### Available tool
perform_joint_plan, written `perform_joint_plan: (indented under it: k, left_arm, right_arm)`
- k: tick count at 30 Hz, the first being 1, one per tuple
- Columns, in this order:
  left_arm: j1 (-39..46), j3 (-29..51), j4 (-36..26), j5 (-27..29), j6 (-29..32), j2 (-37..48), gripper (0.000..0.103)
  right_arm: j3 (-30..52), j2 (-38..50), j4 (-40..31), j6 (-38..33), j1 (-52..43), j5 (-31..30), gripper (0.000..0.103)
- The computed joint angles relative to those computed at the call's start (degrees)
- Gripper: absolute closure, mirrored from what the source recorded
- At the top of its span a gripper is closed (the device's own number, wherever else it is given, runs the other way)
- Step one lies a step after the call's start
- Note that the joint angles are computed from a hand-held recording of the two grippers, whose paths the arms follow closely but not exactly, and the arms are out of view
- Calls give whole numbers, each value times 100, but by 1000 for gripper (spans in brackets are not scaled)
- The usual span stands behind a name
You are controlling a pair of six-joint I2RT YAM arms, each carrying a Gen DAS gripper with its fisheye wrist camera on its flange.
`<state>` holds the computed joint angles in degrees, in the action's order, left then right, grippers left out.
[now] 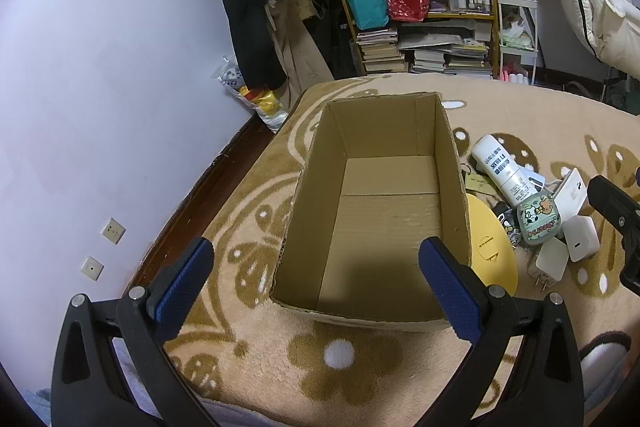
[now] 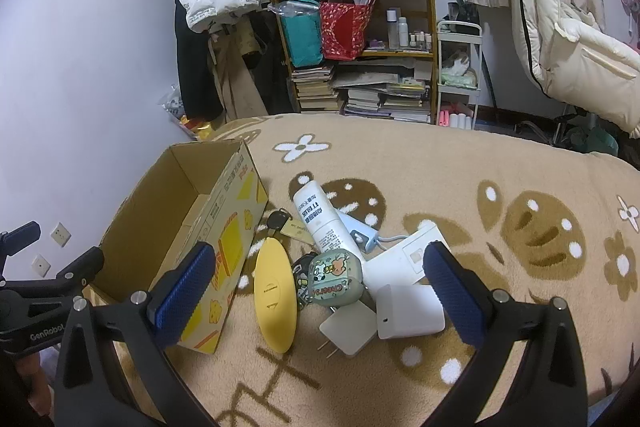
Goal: Organize rigid objects
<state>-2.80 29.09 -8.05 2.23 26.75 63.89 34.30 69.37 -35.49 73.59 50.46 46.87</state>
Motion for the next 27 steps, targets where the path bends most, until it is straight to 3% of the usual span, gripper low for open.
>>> perform_joint_plan:
  k: [11,16,27]
  left_arm:
    - [-60,23,-27,-90,-9,63,2]
    - [-166,136,-7,-271,-31,225,2]
    - [-240,657,-166,-467,-87,873,2]
  right_arm:
    - [-9,20,14,11,-4,-31,0]
    - [-181,147,351,2,-91,-159,0]
    - [-516,-809,146,-499,-1051,-949,0]
